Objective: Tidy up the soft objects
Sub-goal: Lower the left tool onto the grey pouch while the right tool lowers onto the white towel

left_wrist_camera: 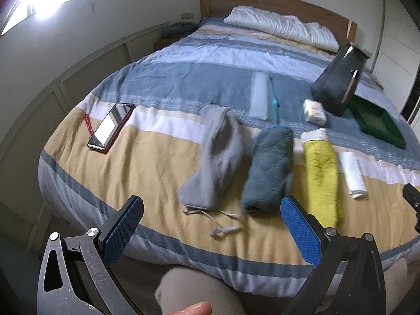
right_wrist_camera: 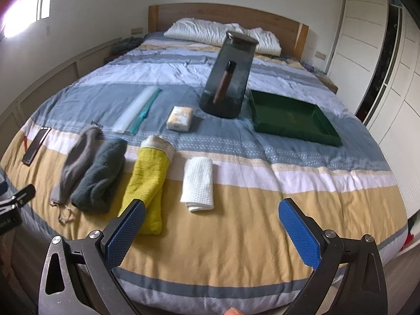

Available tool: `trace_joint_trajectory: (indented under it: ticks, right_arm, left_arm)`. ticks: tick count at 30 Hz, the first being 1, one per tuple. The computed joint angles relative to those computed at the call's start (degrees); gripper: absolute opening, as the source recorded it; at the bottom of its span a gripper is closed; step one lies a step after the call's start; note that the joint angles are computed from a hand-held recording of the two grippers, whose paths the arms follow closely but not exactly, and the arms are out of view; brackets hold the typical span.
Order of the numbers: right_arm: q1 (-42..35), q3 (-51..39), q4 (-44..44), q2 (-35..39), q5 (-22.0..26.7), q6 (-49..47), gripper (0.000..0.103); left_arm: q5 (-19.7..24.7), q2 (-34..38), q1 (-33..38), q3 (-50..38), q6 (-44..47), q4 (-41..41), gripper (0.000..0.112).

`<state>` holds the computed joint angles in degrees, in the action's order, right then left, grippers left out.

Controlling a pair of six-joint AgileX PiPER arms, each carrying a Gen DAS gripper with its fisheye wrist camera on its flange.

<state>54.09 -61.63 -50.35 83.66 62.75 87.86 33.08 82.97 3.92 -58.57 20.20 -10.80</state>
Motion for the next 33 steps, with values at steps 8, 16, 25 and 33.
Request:
trace_joint_trajectory:
  ticks: [8, 16, 25, 33]
  right_arm:
    - [-7.93, -0.5, 2.59, 3.62, -8.74, -5.6, 0.103]
    - [-15.3, -3.13, 4.65, 9.8, -15.87, -11.1, 0.103]
    - [-21.84, -6.83, 8.22, 16.85, -21.0, -17.32, 0.103]
    - [-26.15, -11.59, 12.0, 23.53, -24.18, -23.56, 0.103]
  left_arm:
    - [1.25, 11.8, -1.31, -8.57, -1.64, 4.12, 0.102]
    - [4.74, 23.43, -3.99, -18.71, -3.91, 7.27, 0.102]
    - [8.58, 33.3, -5.74, -29.27, -7.74, 11.28, 0.102]
    - [11.47, 38.48, -6.58, -34.89, -9.22, 12.9, 0.102]
